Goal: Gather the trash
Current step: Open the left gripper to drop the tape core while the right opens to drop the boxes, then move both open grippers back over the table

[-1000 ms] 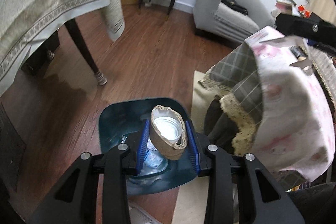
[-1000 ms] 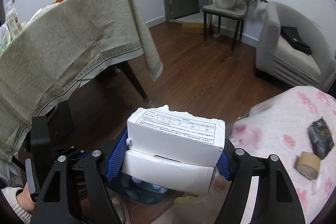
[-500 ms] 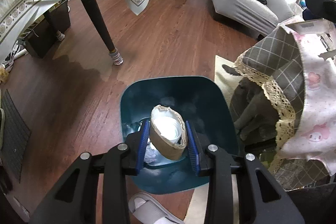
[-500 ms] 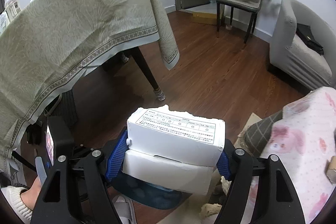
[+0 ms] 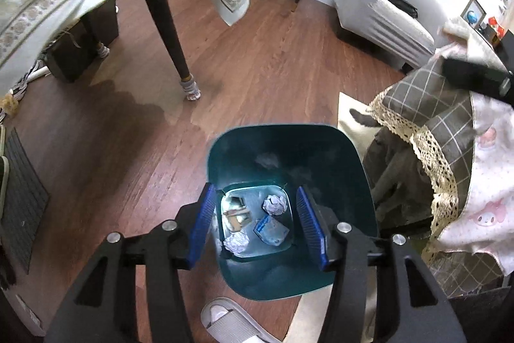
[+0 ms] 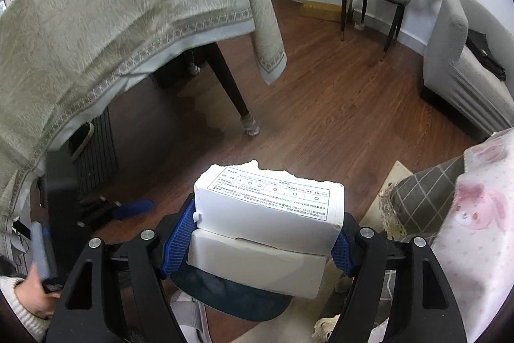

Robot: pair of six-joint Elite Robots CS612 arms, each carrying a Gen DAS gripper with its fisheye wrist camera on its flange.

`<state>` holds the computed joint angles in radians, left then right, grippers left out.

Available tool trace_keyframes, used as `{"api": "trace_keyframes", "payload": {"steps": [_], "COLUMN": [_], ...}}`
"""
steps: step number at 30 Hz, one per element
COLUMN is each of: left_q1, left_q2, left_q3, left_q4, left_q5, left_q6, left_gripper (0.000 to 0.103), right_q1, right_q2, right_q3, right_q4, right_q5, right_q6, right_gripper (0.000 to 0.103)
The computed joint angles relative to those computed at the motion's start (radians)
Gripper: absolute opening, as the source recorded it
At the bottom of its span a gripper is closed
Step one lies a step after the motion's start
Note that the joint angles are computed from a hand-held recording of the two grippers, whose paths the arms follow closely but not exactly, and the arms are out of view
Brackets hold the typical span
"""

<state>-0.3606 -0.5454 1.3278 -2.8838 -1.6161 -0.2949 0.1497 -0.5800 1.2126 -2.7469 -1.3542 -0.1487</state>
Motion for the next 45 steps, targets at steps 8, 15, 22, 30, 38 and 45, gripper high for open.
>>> {"api": "trace_keyframes", "payload": {"steps": [8,15,22,30,38,45], "left_q1": [0.010,0.012,0.015,0.005,-0.013,-0.031], "left_q2": [-0.038,-0.070,-0.105,-0.134,-0.161,-0.174], "left_q3": [0.047,0.081,0.111,0.131,0.142,0.134], "left_q4": [-0.069,-0.135,-0.207,-0.275,-0.322,-0.380], "left_q5": [0.016,0.025,0.029,0.037,0.050,0.049], "left_q6": [-0.033,-0.036,-0.050,-0.039,-0.014,-0.023], "left_gripper": [0.061,0.064,0.066,0.069,0.072,0.074], "right_q1": [0.008,0.021,0.036,0.038,0.024,-0.001], "right_q2": [0.034,0.071,0.108,0.108,0.078,0.005], "right_q3": [-0.031,-0.070,-0.100,-0.085,-0.052,0.034], "right_q4": [0.078,0.173,0.277,0.306,0.262,0.119], "right_q5": [-0.007,0.001,-0.022,-0.050,-0.006,0.050], "right_q6": [-0.009,-0.031,-0.062,-0.087,-0.098,-0.095], "right_gripper": [0.074,0.074,0.075,0.086,0.086,0.086]}}
